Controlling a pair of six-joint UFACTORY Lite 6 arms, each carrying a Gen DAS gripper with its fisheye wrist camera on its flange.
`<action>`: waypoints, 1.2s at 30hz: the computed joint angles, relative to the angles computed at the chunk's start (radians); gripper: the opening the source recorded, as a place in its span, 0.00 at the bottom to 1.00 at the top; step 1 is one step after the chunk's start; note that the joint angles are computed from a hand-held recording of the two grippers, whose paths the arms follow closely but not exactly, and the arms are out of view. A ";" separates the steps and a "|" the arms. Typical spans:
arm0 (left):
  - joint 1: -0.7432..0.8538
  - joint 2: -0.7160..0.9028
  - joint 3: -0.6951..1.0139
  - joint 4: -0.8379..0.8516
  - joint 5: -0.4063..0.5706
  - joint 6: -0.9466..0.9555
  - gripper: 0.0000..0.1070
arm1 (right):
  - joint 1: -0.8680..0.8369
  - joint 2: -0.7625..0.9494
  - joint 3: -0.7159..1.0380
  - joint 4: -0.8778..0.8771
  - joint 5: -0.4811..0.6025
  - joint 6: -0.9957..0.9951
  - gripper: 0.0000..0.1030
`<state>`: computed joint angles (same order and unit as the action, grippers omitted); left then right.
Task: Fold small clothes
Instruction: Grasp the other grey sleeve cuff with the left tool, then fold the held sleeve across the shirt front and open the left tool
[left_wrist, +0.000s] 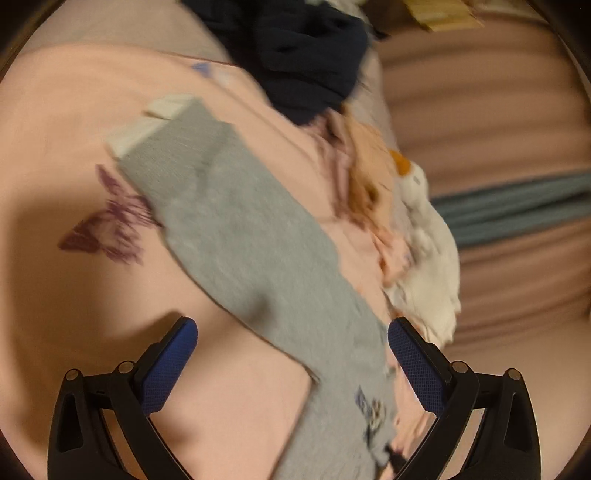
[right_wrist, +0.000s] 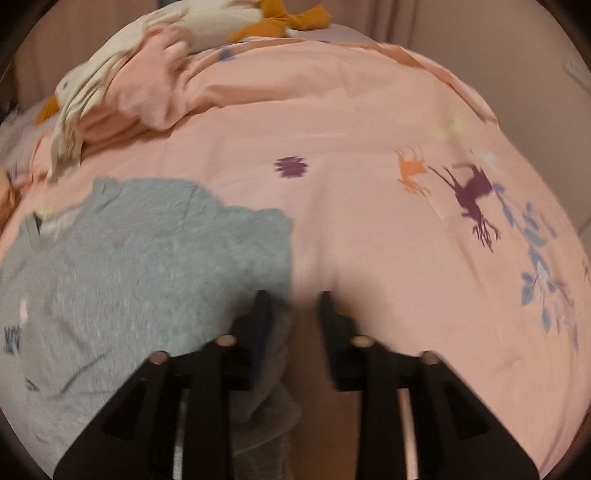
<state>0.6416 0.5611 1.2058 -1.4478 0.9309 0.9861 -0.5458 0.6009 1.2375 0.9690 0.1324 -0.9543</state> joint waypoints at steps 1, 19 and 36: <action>0.009 0.036 0.026 -0.016 0.011 -0.008 0.95 | -0.035 -0.023 -0.014 0.100 0.041 -0.105 0.28; -0.019 0.256 0.365 0.041 -0.220 -0.258 0.34 | -0.208 -0.491 -0.478 0.578 0.457 -0.767 0.41; -0.588 -0.285 0.101 0.436 -0.590 -0.174 0.14 | -0.362 -0.549 -0.613 0.517 0.677 -0.798 0.47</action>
